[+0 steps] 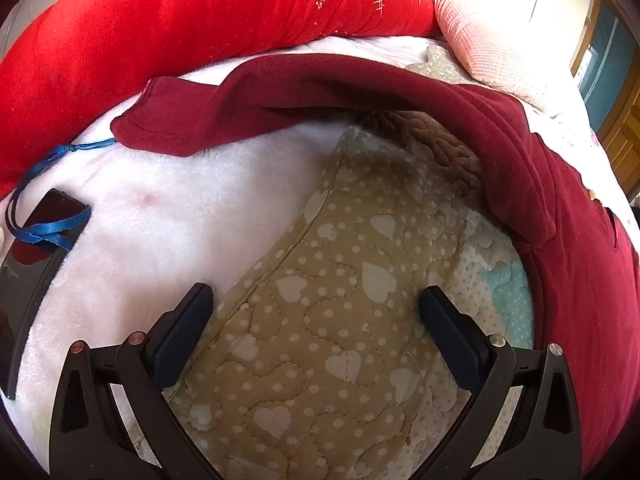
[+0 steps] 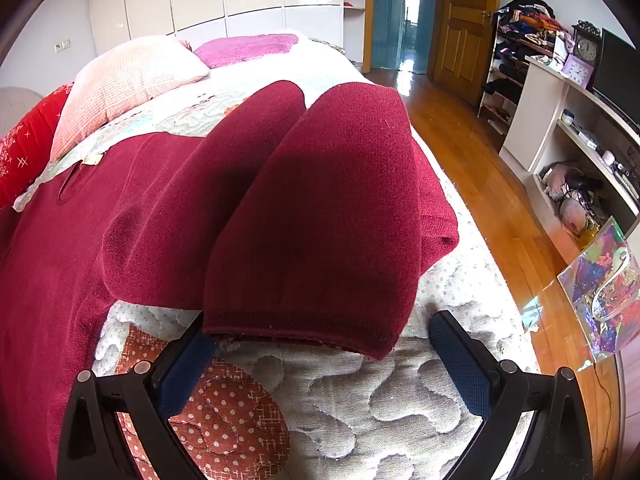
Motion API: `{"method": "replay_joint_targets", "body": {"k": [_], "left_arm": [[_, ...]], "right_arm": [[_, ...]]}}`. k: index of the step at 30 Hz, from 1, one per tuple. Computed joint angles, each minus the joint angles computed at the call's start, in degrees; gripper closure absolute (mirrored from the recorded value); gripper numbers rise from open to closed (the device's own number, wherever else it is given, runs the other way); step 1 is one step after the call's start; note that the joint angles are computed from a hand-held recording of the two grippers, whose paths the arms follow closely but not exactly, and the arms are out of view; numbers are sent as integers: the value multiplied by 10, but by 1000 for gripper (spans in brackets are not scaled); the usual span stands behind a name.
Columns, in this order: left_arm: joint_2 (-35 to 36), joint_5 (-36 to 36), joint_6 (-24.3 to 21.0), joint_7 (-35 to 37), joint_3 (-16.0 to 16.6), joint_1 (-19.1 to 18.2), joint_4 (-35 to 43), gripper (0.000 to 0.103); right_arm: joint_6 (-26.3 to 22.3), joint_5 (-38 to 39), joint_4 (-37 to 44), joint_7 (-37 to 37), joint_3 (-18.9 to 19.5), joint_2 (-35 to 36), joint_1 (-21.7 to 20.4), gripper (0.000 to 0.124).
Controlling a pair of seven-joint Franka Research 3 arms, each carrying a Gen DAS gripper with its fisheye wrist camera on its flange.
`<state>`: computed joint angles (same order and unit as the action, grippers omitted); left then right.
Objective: Fold small clothes
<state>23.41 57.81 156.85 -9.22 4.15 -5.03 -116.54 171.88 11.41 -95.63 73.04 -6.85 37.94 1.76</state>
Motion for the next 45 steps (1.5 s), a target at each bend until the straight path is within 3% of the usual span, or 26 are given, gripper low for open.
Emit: {"method": "replay_joint_targets", "body": {"k": [12,16,19,20,23,27,30,32,35,37,38,41,43,45], "left_arm": [[-5,-32,-20,33,-9,0,-1,0],[-22,-48,-50,54,-18,-3,-10,1],[-46,-10,-70,26,-18,-19,-23,1],[-57,5,-66,21,-22,-21,-31,1],[-80,17,-67,18,-39,-19,-44,1],[-97,48,-52,-4,-53,-21,-49,1],[-89,51,-50,15,-66,-23,-27,1],[-85,58,-63,27,-71,-35,-9,1],[-87,74,-72,32,-77,-48,3,1],[-90,78,-69,38,-81,-52,4,1],[-90,79,-67,43,-83,-54,7,1],[-85,84,-75,48,-87,-66,16,1],[-80,81,-77,55,-90,-70,21,1],[-77,76,-76,59,-90,-73,23,1]], "right_arm": [[-3,-3,3,3,-6,1,4,21],[-3,-10,5,13,-15,5,15,21],[-5,-6,1,11,-7,-2,8,21],[-3,-13,-8,26,-25,-9,24,21],[25,-10,-59,30,-21,-51,29,21],[54,42,-125,-7,63,-115,-26,21],[87,42,-164,-6,43,-149,5,21],[93,47,-187,-24,63,-174,-2,21],[94,46,-205,-29,56,-195,16,21],[115,53,-236,-41,73,-216,13,21],[116,59,-238,-48,86,-220,4,21],[115,107,-249,-100,192,-230,-81,21],[117,137,-254,-131,233,-233,-106,21],[115,147,-256,-140,224,-235,-89,21]]}}
